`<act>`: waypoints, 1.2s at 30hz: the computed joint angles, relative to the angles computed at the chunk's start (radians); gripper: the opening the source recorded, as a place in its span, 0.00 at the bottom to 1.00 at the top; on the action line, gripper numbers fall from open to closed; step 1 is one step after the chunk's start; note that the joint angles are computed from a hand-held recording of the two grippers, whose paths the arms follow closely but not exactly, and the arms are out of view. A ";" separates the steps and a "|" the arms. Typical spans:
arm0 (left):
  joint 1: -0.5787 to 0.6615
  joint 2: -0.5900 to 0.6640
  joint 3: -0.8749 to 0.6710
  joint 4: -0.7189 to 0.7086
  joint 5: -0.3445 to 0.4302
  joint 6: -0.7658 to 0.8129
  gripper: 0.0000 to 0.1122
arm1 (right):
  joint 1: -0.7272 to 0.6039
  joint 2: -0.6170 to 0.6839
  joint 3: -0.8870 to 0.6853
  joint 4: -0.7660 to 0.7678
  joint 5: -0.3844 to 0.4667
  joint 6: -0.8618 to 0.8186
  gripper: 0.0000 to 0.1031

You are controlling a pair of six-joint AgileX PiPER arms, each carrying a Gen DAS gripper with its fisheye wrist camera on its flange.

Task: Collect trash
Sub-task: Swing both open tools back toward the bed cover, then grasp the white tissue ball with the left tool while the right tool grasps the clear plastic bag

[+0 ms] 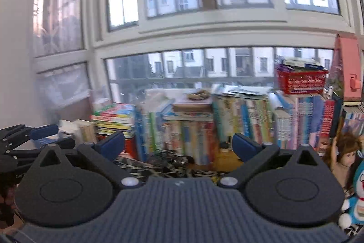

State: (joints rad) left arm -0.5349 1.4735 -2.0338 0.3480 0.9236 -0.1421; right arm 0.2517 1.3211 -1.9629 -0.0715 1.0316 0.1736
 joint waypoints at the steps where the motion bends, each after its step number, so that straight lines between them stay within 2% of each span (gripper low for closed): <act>1: -0.005 0.032 0.010 0.019 -0.030 -0.031 0.47 | -0.047 0.010 0.019 0.038 -0.010 -0.031 1.00; 3: -0.013 0.089 0.050 0.056 -0.078 -0.107 0.49 | -0.130 0.044 0.072 0.097 -0.030 -0.080 1.00; 5: -0.003 0.117 0.144 0.057 -0.142 -0.155 0.56 | -0.200 0.069 0.144 0.153 -0.053 -0.113 1.00; 7: 0.006 0.163 0.225 0.059 -0.224 -0.195 0.57 | -0.274 0.083 0.281 0.240 -0.135 -0.160 0.99; 8: 0.021 0.177 0.290 0.036 -0.308 -0.210 0.60 | -0.307 0.087 0.372 0.292 -0.209 -0.197 0.95; 9: 0.040 0.175 0.370 -0.002 -0.399 -0.219 0.62 | -0.323 0.108 0.440 0.312 -0.263 -0.217 0.86; 10: 0.058 0.190 0.419 -0.060 -0.461 -0.206 0.65 | -0.323 0.136 0.491 0.299 -0.297 -0.212 0.76; 11: 0.066 0.221 0.435 -0.095 -0.482 -0.195 0.65 | -0.320 0.174 0.519 0.274 -0.320 -0.203 0.72; 12: 0.067 0.269 0.417 -0.101 -0.464 -0.189 0.65 | -0.308 0.212 0.542 0.241 -0.345 -0.176 0.66; 13: 0.063 0.318 0.394 -0.078 -0.439 -0.193 0.65 | -0.300 0.243 0.563 0.230 -0.368 -0.154 0.66; 15: 0.058 0.402 0.350 -0.039 -0.398 -0.203 0.65 | -0.303 0.296 0.596 0.270 -0.408 -0.150 0.66; 17: 0.069 0.467 0.307 -0.061 -0.369 -0.181 0.65 | -0.301 0.334 0.598 0.282 -0.426 -0.100 0.66; 19: 0.086 0.500 0.299 -0.106 -0.374 -0.159 0.66 | -0.301 0.349 0.618 0.326 -0.477 -0.092 0.70; 21: 0.115 0.540 0.268 -0.195 -0.363 -0.101 0.68 | -0.289 0.405 0.567 0.284 -0.461 -0.053 0.72; 22: 0.122 0.572 0.234 -0.206 -0.345 -0.104 0.69 | -0.285 0.441 0.525 0.251 -0.436 -0.035 0.72; 26: 0.143 0.650 0.150 -0.184 -0.311 -0.176 0.65 | -0.265 0.497 0.489 0.189 -0.429 0.015 0.71; 31: 0.162 0.710 0.068 -0.257 -0.254 -0.107 0.63 | -0.263 0.528 0.478 0.228 -0.439 -0.047 0.62; 33: 0.170 0.742 0.034 -0.302 -0.240 -0.034 0.59 | -0.264 0.535 0.480 0.260 -0.439 -0.083 0.62; 35: 0.186 0.748 0.042 -0.392 -0.261 0.084 0.44 | -0.259 0.529 0.496 0.259 -0.456 -0.092 0.62; 36: 0.195 0.757 0.036 -0.437 -0.260 0.141 0.42 | -0.259 0.529 0.498 0.259 -0.458 -0.099 0.62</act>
State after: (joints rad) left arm -0.3399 2.2301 -1.9983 -0.0888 0.6639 -0.0013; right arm -0.0071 1.8498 -1.4650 0.1875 0.5736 0.0750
